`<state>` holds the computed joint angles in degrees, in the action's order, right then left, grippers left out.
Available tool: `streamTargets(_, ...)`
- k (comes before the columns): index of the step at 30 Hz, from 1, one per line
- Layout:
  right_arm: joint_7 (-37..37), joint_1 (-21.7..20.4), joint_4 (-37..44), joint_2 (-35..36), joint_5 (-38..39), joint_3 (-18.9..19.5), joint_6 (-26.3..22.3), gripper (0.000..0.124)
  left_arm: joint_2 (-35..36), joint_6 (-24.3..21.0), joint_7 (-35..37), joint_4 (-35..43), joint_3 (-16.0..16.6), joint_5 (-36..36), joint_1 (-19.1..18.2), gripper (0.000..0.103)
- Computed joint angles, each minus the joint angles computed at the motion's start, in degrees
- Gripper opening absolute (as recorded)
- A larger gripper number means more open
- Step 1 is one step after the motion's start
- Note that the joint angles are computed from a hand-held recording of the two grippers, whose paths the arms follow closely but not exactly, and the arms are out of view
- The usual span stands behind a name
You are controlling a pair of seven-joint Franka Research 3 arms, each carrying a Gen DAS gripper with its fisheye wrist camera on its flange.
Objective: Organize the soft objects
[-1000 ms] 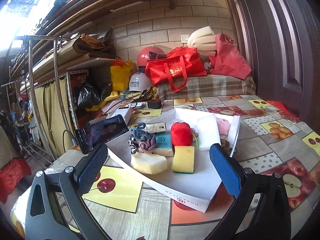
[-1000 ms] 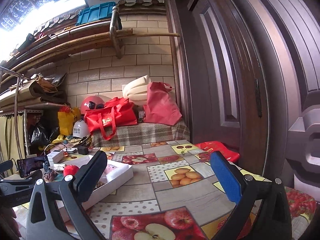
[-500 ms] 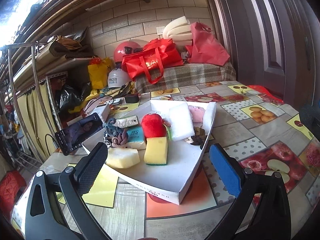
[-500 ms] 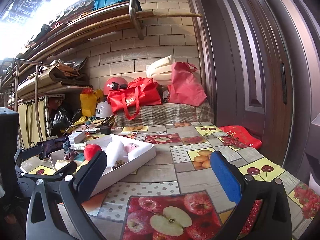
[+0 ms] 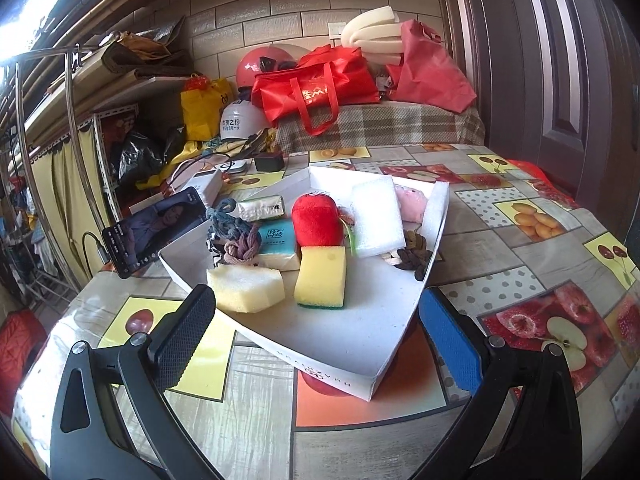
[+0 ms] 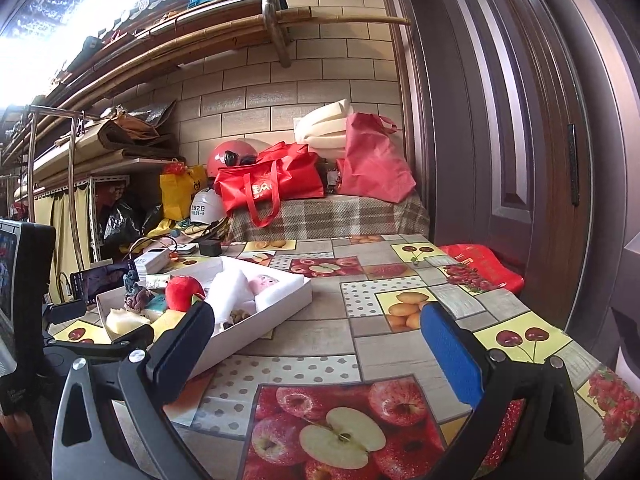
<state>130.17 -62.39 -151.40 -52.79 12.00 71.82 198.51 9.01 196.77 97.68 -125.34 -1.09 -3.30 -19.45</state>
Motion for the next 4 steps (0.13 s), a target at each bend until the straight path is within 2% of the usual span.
streamTargets(4, 0.4, 0.1, 0.2, 0.3, 0.1, 0.0, -0.1, 0.103, 0.1, -0.4, -0.2, 0.2, 0.0, 0.1, 0.0, 0.103)
